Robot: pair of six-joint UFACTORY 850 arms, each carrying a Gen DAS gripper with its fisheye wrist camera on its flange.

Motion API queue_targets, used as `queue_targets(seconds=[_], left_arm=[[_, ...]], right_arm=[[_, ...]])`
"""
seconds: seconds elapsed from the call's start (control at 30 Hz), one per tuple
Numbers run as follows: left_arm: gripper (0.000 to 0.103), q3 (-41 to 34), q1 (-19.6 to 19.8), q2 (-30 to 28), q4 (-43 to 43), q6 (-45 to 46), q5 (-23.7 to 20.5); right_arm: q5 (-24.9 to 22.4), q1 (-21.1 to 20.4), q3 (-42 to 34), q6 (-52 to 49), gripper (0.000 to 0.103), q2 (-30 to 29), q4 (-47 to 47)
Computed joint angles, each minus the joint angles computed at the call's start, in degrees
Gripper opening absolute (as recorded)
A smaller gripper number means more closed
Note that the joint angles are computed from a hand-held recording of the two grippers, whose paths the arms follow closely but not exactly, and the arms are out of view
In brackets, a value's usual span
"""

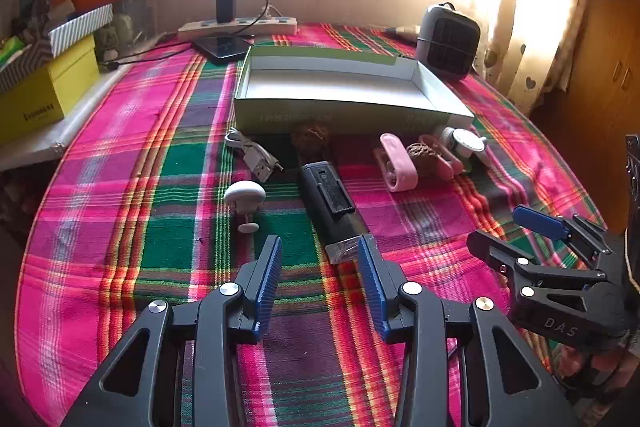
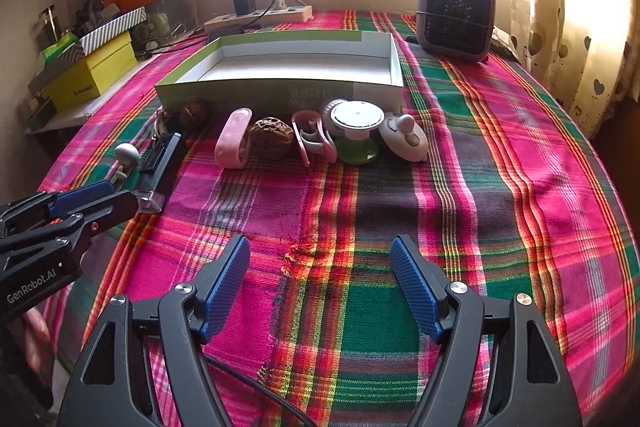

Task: Organize objects
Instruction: 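Close the left tool on the black flashlight and lift it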

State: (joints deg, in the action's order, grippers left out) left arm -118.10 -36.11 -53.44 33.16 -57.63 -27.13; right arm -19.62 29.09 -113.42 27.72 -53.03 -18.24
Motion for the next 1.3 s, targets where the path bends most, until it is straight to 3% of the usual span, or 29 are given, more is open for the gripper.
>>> queue_targets(seconds=[0.07,0.23,0.67,0.9,1.3], left_arm=[[0.037,-0.28,0.46,-0.03,-4.8,3.67,1.63],[0.037,-4.23,0.3,-2.39,-7.08,6.6,-0.38],[0.037,-18.76,0.34,-11.02,-10.49,11.56,-10.31],[0.037,-20.1,0.4,-11.82,-8.66,10.67,-11.39],[0.033,-15.66,1.36,-9.34,-7.75,8.77,-9.37]], right_arm=[[0.26,0.01,-0.05,1.38,0.074,0.1,-1.87],[0.26,-0.19,-0.89,1.07,0.074,-0.17,-1.84],[-0.75,-0.81,-2.51,1.68,0.074,-1.0,-2.82],[-0.92,-1.61,-3.04,4.56,0.074,-1.12,-5.32],[-2.0,-2.74,-3.98,7.25,0.074,-1.53,-6.7]])
